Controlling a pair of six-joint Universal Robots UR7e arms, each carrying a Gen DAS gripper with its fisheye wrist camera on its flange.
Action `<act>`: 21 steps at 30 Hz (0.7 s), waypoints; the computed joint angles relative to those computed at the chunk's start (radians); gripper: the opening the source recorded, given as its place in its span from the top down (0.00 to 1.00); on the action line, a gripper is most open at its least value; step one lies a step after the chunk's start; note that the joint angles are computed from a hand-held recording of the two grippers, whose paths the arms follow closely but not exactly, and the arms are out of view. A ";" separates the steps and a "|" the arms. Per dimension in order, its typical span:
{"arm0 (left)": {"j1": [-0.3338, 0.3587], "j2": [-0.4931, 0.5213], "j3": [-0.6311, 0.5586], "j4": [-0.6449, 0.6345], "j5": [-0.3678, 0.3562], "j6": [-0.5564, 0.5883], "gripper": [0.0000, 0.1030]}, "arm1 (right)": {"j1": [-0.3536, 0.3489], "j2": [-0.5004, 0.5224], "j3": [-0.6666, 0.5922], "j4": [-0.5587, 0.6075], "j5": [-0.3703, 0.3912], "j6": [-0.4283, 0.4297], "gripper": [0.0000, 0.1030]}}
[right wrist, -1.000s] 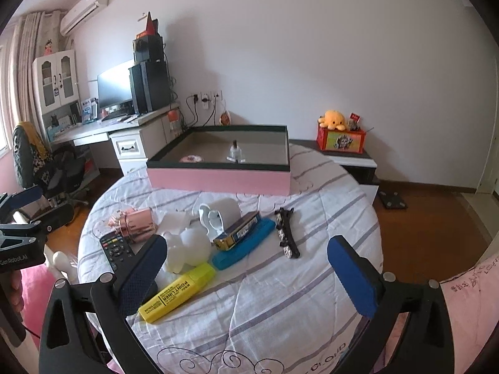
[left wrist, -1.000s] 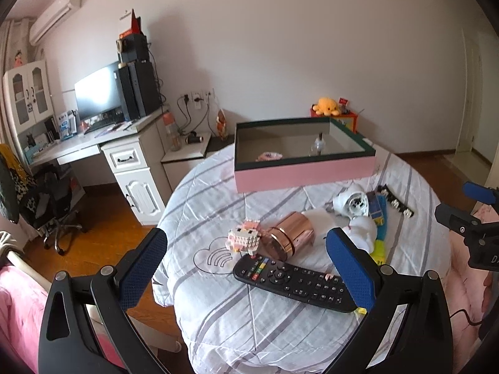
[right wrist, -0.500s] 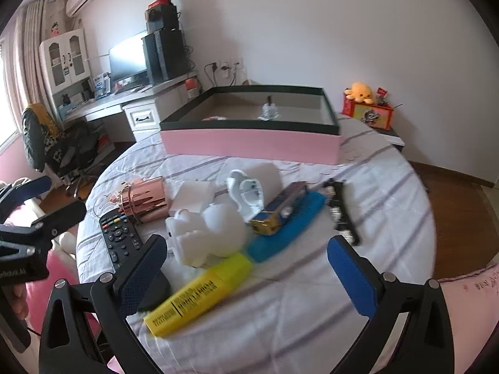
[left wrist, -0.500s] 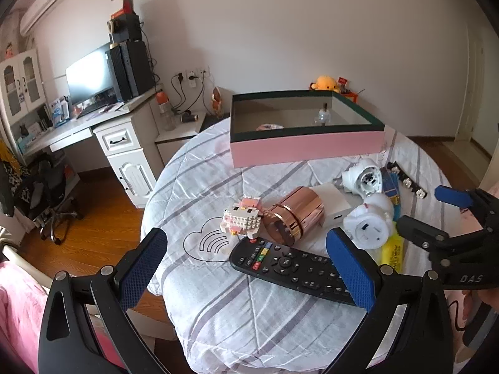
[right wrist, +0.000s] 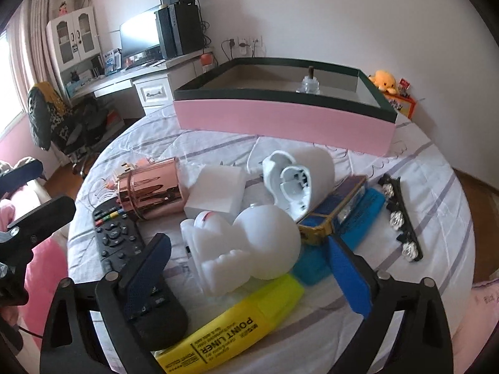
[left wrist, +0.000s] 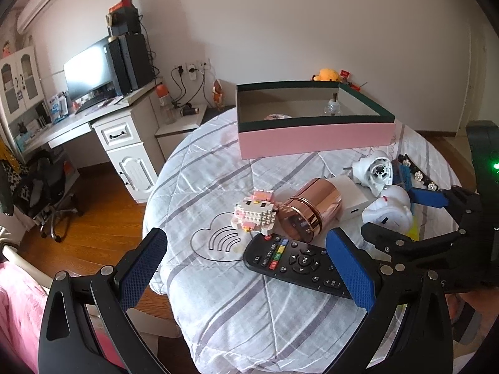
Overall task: Organize rigid objects
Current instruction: 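Grasp the rose-gold can with the left tool while the right tool grasps the white toy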
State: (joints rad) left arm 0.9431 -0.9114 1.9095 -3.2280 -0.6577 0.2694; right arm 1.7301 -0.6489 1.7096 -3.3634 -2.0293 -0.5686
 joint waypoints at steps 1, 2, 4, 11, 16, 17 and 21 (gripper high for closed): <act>0.001 0.004 -0.004 0.002 -0.002 0.001 0.00 | -0.001 -0.003 0.001 0.003 0.004 -0.006 0.16; 0.001 0.009 -0.009 0.005 -0.005 0.001 0.00 | -0.005 -0.010 0.003 0.017 0.017 -0.010 0.28; 0.002 0.018 -0.022 0.020 -0.012 -0.003 0.00 | -0.009 -0.023 0.005 0.047 0.032 -0.003 0.28; -0.001 0.056 -0.061 0.055 -0.033 -0.025 0.00 | -0.012 -0.059 0.044 0.002 0.060 -0.020 0.28; 0.003 0.098 -0.111 0.103 -0.040 -0.068 0.00 | -0.019 -0.097 0.062 -0.048 0.055 -0.036 0.29; 0.006 0.104 -0.122 0.117 -0.044 -0.079 0.00 | -0.023 -0.105 0.064 -0.050 0.058 -0.034 0.29; 0.016 0.130 -0.154 0.147 -0.052 -0.102 0.00 | -0.039 -0.122 0.065 -0.054 0.055 -0.025 0.29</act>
State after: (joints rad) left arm 0.9594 -0.7812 1.7559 -3.0813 -0.7096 0.1670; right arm 1.6913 -0.7706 1.7742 -3.4177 -1.9742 -0.5932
